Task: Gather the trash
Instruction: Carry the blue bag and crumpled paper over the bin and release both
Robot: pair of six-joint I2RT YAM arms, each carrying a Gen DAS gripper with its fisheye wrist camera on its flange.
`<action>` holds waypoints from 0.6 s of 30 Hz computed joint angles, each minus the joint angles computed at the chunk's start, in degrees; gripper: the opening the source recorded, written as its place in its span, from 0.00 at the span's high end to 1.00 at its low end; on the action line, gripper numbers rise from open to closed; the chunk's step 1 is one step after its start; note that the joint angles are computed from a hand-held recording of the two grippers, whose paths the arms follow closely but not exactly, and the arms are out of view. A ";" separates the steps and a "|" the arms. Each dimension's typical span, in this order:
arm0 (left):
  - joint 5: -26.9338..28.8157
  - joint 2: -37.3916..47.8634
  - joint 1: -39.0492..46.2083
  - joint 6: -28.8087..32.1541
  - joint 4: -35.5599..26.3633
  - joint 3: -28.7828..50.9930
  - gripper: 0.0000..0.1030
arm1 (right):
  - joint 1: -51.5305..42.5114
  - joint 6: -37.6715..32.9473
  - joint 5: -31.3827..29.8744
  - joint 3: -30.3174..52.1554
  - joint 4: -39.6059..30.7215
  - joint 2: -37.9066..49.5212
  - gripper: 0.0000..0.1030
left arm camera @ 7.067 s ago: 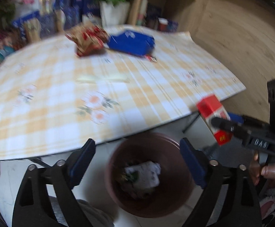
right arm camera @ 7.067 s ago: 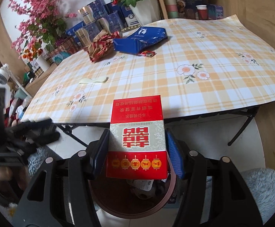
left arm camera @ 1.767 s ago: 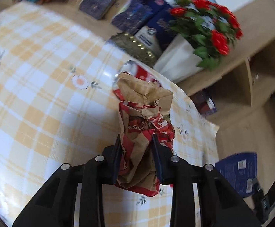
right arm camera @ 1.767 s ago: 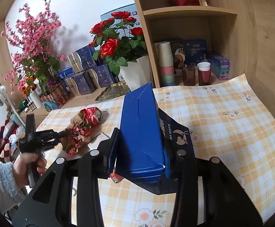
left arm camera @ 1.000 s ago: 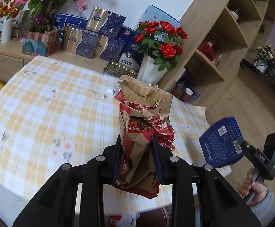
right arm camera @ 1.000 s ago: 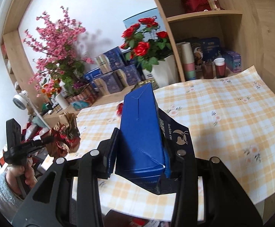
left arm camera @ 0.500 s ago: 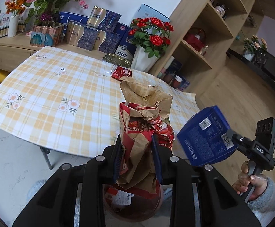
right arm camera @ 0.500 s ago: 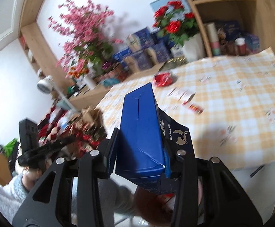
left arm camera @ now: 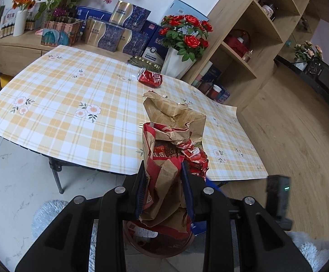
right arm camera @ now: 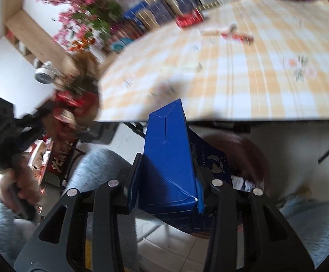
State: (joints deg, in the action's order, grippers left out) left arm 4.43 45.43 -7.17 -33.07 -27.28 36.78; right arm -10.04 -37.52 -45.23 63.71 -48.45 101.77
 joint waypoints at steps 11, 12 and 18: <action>1.61 2.69 0.68 -0.67 2.20 -1.04 0.72 | 5.61 3.36 12.36 -5.68 14.65 3.92 0.60; 1.77 3.06 0.70 -0.67 2.45 -1.08 0.72 | 5.78 3.49 12.83 -5.60 15.20 4.57 0.60; 2.50 4.22 0.96 -0.86 3.32 -1.42 0.72 | 5.72 5.42 13.22 -4.44 16.77 6.61 0.60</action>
